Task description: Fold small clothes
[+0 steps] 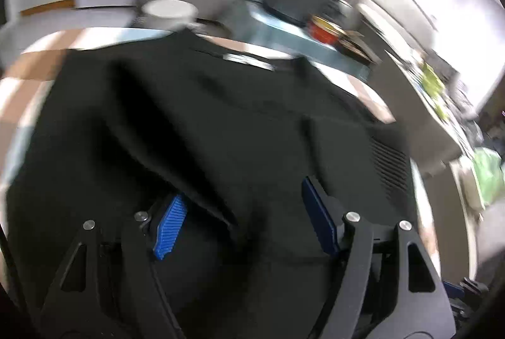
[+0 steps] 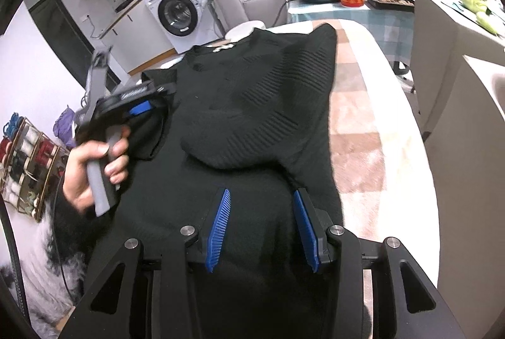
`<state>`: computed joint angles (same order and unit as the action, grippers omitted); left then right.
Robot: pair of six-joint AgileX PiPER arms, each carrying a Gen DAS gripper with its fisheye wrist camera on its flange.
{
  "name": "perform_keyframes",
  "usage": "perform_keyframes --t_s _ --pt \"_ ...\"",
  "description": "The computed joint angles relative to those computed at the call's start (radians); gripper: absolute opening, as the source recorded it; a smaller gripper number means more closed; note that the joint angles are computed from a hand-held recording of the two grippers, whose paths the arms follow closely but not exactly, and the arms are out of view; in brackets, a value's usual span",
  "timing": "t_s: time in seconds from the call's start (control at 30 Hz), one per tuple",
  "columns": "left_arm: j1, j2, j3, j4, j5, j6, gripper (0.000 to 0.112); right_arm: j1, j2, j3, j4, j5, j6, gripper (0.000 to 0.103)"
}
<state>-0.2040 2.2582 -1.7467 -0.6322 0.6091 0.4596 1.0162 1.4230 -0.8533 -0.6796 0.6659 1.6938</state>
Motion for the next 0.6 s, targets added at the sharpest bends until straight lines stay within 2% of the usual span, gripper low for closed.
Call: perform_keyframes --t_s 0.13,0.27,0.33,0.47,0.6 --pt "-0.028 -0.059 0.079 -0.119 0.004 0.177 0.068 0.002 -0.022 0.035 -0.016 0.005 0.054 0.043" --pt "-0.007 -0.146 0.183 -0.09 -0.001 0.175 0.068 0.001 -0.001 0.03 -0.043 -0.001 0.086 0.043" --pt "0.022 -0.221 0.291 -0.135 -0.01 0.236 0.068 -0.001 0.026 0.016 -0.049 -0.014 0.095 0.043" --pt "0.085 -0.403 0.538 -0.183 -0.084 0.332 0.068 -0.006 0.134 -0.105 -0.054 0.012 0.029 0.043" --pt "0.174 -0.546 0.726 -0.25 -0.105 0.44 0.069 -0.04 0.234 -0.215 -0.125 -0.078 0.047 0.043"
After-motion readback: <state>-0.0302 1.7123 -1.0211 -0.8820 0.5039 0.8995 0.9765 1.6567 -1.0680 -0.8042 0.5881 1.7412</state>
